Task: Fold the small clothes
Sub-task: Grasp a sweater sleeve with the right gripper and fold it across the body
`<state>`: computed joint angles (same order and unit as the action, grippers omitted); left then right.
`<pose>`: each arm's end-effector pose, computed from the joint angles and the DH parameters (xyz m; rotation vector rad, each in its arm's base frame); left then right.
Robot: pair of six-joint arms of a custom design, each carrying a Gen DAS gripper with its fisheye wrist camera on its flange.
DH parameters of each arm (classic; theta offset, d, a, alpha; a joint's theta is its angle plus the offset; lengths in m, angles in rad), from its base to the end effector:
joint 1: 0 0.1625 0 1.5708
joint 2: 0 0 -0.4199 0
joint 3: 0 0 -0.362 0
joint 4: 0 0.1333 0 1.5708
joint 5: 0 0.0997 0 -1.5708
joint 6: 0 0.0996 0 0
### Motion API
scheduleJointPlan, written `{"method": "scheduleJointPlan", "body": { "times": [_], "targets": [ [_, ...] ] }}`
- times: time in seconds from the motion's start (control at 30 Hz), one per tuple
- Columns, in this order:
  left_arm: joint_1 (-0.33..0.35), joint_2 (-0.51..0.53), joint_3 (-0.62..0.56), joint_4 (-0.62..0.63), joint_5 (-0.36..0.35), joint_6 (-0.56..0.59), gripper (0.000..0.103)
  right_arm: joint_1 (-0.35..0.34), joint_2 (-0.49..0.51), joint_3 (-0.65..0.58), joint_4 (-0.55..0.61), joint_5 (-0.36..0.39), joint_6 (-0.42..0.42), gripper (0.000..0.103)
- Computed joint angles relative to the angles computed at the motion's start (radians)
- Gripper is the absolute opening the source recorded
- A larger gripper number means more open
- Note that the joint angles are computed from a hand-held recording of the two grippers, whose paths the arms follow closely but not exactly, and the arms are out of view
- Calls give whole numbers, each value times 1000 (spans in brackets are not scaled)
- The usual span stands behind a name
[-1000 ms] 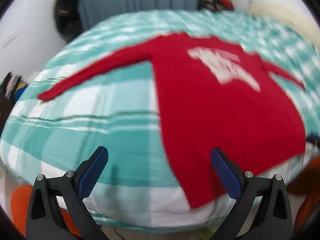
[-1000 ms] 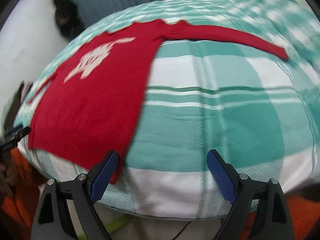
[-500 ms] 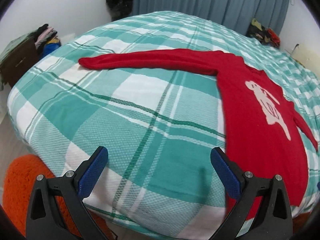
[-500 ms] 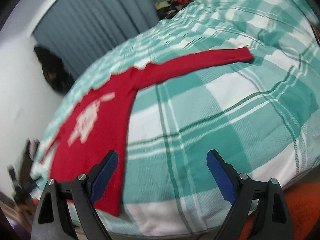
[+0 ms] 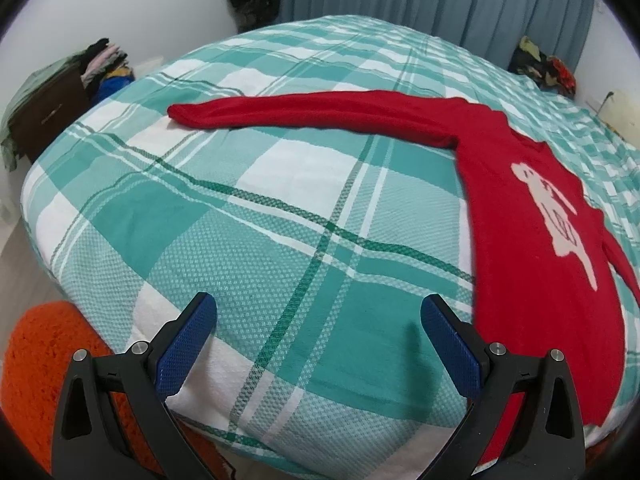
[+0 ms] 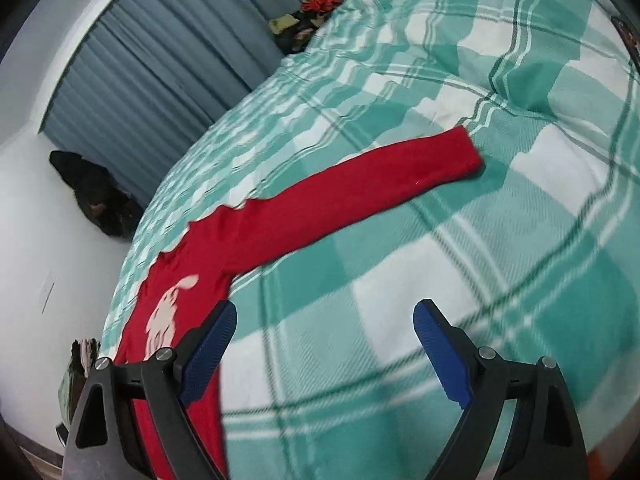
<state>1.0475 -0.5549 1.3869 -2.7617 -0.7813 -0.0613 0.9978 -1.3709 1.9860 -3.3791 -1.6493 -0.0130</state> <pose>-0.1824 -0.7244 0.0855 0.3719 2.3711 -0.7030 -0.1700 -0.4950 0.4212 -0.7003 -2.2117 1.4816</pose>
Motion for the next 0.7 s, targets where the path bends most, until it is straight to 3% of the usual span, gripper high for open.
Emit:
{"method": "scheduleJointPlan", "body": {
  "times": [0.13,0.3,0.4,0.53,0.6,0.67,0.7],
  "targets": [
    [1,5,-5,4,16,-2,102,-67,8,-105,114,75,56,89],
    [5,12,-14,21,25,-11,102,-206,9,-208,173,265,308,88],
    [6,24,-29,33,35,-16,102,-251,37,-279,273,349,373,82],
    [11,32,-46,56,34,-28,102,-242,85,-360,329,307,365,72],
    [12,33,-46,58,35,-27,102,-236,116,-395,308,267,387,59],
    [10,36,-46,57,42,-23,102,-238,135,-413,288,239,419,37],
    [10,37,-45,56,45,-21,102,-236,146,-418,277,213,438,13]
  ]
}}
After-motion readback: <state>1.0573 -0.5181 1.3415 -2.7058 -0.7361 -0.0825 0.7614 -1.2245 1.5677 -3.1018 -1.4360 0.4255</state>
